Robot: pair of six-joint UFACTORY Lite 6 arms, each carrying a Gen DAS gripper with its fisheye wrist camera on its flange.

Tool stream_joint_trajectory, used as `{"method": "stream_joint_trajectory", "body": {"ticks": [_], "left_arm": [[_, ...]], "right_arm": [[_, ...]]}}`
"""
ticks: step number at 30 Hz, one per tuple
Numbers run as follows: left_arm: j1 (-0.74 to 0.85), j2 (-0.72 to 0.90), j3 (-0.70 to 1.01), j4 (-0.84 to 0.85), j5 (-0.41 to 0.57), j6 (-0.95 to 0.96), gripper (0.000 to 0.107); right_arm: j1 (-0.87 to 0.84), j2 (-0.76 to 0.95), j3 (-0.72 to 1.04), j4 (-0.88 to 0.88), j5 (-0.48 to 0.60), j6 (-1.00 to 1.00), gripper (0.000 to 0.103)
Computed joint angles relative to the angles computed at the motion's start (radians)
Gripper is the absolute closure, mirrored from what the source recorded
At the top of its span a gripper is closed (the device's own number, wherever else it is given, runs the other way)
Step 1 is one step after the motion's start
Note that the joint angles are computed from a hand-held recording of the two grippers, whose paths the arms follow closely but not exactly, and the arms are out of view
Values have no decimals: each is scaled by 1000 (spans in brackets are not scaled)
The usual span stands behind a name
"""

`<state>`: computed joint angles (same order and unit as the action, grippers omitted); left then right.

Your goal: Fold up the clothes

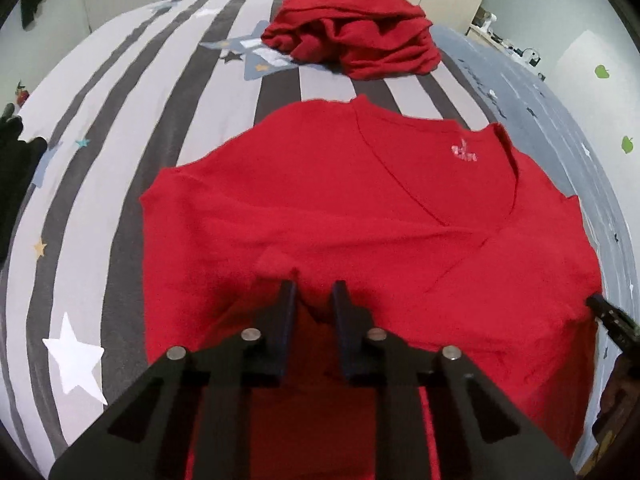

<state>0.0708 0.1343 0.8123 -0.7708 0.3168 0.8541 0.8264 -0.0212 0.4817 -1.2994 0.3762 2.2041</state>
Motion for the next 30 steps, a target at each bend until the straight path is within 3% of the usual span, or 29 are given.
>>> {"method": "stream_joint_trajectory", "body": {"ticks": [8, 10, 12, 16, 21, 23, 27, 30], "left_arm": [[23, -233, 73, -267, 119, 247, 98], [39, -323, 21, -247, 119, 249, 107], [108, -353, -40, -229, 153, 268, 107], [243, -272, -178, -97, 130, 217, 107], [275, -284, -234, -71, 161, 220, 107], [209, -251, -190, -35, 133, 137, 104], [82, -112, -37, 42, 79, -40, 77], [-12, 61, 147, 129, 61, -218, 67]], "right_arm": [[22, -21, -33, -11, 4, 28, 71], [30, -25, -38, 1, 12, 30, 71], [38, -20, -38, 10, 17, 33, 71], [69, -23, -46, 31, 31, 46, 71], [76, -20, -56, -1, 26, 81, 71], [77, -15, -55, -8, 26, 88, 71], [79, -11, -49, 5, 30, 90, 71], [78, 9, -35, -4, 30, 100, 71]]}}
